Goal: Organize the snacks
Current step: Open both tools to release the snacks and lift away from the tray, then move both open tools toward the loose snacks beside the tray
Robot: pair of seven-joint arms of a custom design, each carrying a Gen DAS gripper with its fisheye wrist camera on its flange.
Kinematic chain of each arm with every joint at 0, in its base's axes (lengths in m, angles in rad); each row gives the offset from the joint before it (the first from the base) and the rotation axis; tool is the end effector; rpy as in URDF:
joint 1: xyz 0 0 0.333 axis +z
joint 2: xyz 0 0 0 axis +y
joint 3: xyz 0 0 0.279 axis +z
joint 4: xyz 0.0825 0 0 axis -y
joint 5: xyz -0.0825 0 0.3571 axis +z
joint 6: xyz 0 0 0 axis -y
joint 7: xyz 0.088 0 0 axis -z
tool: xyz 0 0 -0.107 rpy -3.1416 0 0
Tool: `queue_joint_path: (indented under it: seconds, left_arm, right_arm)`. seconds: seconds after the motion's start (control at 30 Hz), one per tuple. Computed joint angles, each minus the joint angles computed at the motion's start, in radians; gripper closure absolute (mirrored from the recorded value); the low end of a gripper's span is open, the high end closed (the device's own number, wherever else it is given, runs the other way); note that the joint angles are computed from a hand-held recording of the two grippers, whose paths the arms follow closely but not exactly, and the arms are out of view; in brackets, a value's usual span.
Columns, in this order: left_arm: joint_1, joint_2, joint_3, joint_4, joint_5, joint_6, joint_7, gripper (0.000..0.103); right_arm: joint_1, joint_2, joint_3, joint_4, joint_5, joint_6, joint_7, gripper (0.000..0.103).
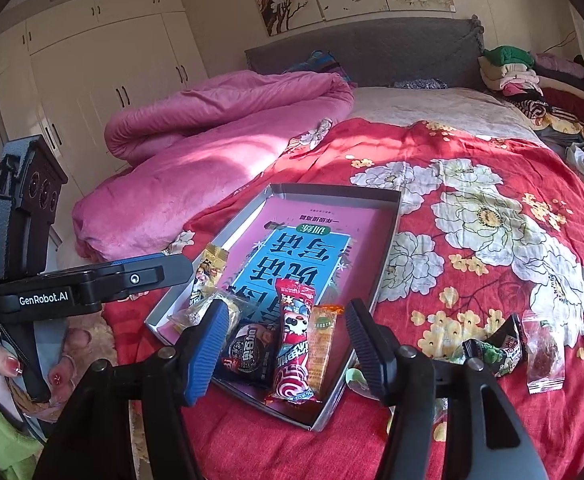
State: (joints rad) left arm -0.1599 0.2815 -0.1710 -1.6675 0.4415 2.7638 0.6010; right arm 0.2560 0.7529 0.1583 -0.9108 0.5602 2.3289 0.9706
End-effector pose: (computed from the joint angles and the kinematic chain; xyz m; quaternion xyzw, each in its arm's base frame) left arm 0.6179 -0.2178 0.5130 -0.7392 0.5311 -0.3697 0.1867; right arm 0.7009 0.2631 0.5066 -0.8144 0.3876 -0.0557 0.4283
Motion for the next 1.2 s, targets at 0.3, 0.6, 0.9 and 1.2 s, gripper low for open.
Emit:
queue_joint_path:
  seconds: [0.3, 0.6, 0.9, 1.2]
  left_arm:
    - [-0.015, -0.008, 0.007, 0.002, 0.04, 0.002, -0.019, 0.029]
    - [-0.029, -0.008, 0.01, 0.013, 0.076, -0.003, -0.029, 0.029]
    - [-0.041, 0.01, 0.002, 0.039, 0.078, -0.022, -0.019, 0.029]
    - [-0.059, 0.029, -0.005, 0.069, 0.073, -0.028, -0.003, 0.029]
  right_arm:
    - [-0.012, -0.025, -0.002, -0.032, 0.015, 0.036, 0.0, 0.039]
    - [-0.029, -0.053, -0.007, -0.07, 0.03, 0.074, 0.002, 0.038]
    - [-0.044, -0.091, -0.011, -0.121, 0.047, 0.121, 0.003, 0.037]
    - [-0.062, -0.132, -0.014, -0.177, 0.07, 0.164, -0.006, 0.036]
